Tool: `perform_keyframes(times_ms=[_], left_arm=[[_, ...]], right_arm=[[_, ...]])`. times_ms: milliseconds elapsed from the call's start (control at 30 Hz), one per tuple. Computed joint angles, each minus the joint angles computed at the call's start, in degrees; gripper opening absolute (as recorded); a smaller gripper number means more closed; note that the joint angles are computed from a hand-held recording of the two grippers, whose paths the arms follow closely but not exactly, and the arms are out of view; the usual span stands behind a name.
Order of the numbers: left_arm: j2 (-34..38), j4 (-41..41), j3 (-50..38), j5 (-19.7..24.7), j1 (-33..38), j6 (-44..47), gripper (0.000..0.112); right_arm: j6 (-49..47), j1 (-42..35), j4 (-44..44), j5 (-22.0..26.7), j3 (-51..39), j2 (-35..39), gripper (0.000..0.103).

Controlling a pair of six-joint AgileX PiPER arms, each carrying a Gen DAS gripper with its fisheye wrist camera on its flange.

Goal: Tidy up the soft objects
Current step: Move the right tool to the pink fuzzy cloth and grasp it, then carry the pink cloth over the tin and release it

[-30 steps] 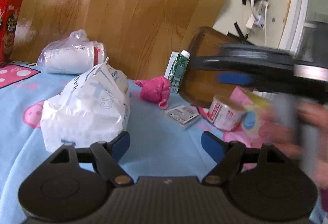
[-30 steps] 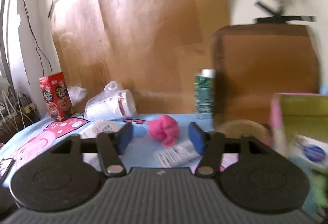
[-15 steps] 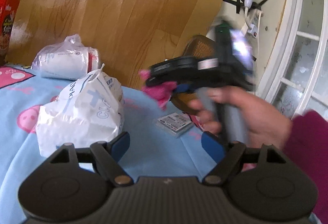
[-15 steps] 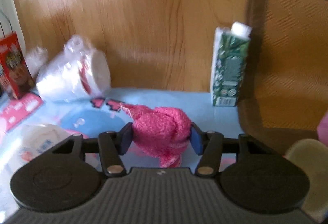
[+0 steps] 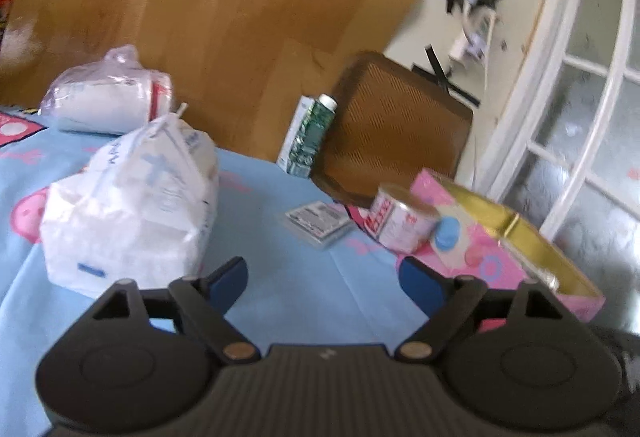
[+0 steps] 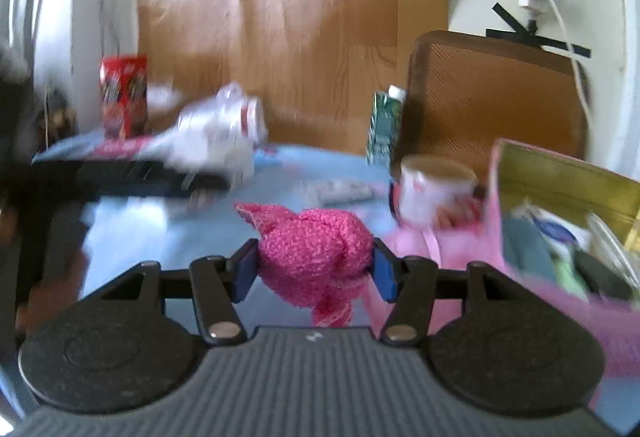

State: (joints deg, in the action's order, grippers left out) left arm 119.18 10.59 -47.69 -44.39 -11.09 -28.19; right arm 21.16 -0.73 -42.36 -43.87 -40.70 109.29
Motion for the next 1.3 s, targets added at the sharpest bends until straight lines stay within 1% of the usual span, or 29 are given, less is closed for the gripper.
perform_keyframes(times_ms=[67, 100, 133, 200, 233, 333, 367, 400, 433, 500, 567, 600, 700, 733, 800, 833, 900, 933, 967, 1000, 1100, 1233, 1300], left_arm=[[-0.1, -1.2, -0.6, 1.8, -0.9, 2.0, 0.087], [-0.2, -2.9, -0.7, 2.5, -1.5, 3.6, 0.087], [-0.3, -4.4, -0.8, 3.3, -2.1, 5.0, 0.087], [-0.5, -8.2, -1.0, 4.8, -3.6, 8.4, 0.087], [-0.6, -11.0, -1.3, 5.9, -4.6, 10.9, 0.087], [-0.8, -15.1, -1.9, 8.1, -6.1, 15.3, 0.087], [-0.9, -16.2, -1.9, 8.3, -6.5, 16.4, 0.087], [-1.0, -17.0, -1.9, 8.7, -6.7, 17.3, 0.087], [-1.0, -18.5, -1.9, 9.0, -7.1, 18.6, 0.087], [-1.2, -21.3, -1.9, 9.5, -7.9, 20.7, 0.087], [-1.5, -22.8, -2.0, 10.7, -8.1, 21.2, 0.087], [-1.6, -23.2, -2.0, 11.0, -8.2, 21.2, 0.087], [-2.3, -24.9, -0.7, 10.1, -8.8, 20.8, 0.087], [-2.7, -24.2, -0.3, 10.2, -8.7, 19.8, 0.087], [-3.4, -19.0, 0.9, 10.5, -7.6, 13.2, 0.088], [-3.9, -17.6, 1.5, 10.4, -7.4, 11.4, 0.088], [-5.1, -15.7, 3.2, 9.5, -7.4, 8.5, 0.089], [-5.8, -13.3, 4.1, 9.0, -7.2, 6.2, 0.091], [-6.6, -10.7, 5.0, 8.4, -7.2, 3.8, 0.094], [-7.3, -9.3, 5.6, 7.9, -7.5, 2.7, 0.099], [-8.4, -5.2, 5.8, 7.4, -8.9, 1.3, 0.101], [-8.0, 0.1, 2.0, 10.6, -11.6, -1.3, 0.102], [-7.3, 0.5, -0.2, 11.8, -13.5, -0.5, 0.101]], right_arm=[[-3.8, 0.0, 1.9, -0.9, 3.3, 0.2, 0.061], [-4.7, 0.0, 2.3, -0.4, 3.9, 0.8, 0.062], [-5.1, 0.1, 3.4, -0.7, 3.9, 1.6, 0.063], [-3.1, -1.0, 1.9, -2.2, 4.3, 2.2, 0.063], [-3.6, -1.2, 2.1, -3.0, 4.8, 2.3, 0.063], [-5.5, -1.1, 3.8, -5.1, 5.7, 3.8, 0.062], [-7.0, -1.0, 5.1, -5.7, 6.3, 4.4, 0.059], [-7.5, -1.0, 5.8, -5.9, 6.8, 5.0, 0.059], [-5.7, -2.0, 4.7, -7.8, 7.0, 6.0, 0.058], [-5.3, -2.3, 4.4, -7.2, 7.6, 4.9, 0.047], [-4.6, -2.9, 3.6, -7.2, 8.2, 4.3, 0.043], [-4.0, -3.1, 3.3, -7.3, 8.3, 4.2, 0.042], [-4.5, -3.3, 3.4, -7.9, 9.2, 4.0, 0.042], [-4.9, -3.4, 3.6, -8.3, 9.4, 4.1, 0.042], [-6.1, -3.4, 4.5, -9.1, 10.4, 4.2, 0.044], [-6.6, -3.6, 4.4, -9.5, 10.7, 4.2, 0.045], [-7.1, -4.6, 3.8, -10.6, 11.6, 4.4, 0.052], [-7.0, -4.8, 3.5, -10.9, 11.7, 4.4, 0.053], [-6.7, -5.0, 3.1, -10.9, 11.7, 4.4, 0.057], [-6.4, -5.1, 2.7, -10.8, 11.6, 4.4, 0.063], [-6.4, -4.9, 2.5, -11.1, 11.4, 4.5, 0.073], [-9.4, -2.9, 6.8, -11.3, 11.3, 4.5, 0.075], [-9.5, -3.0, 7.3, -10.8, 11.2, 4.3, 0.075]])
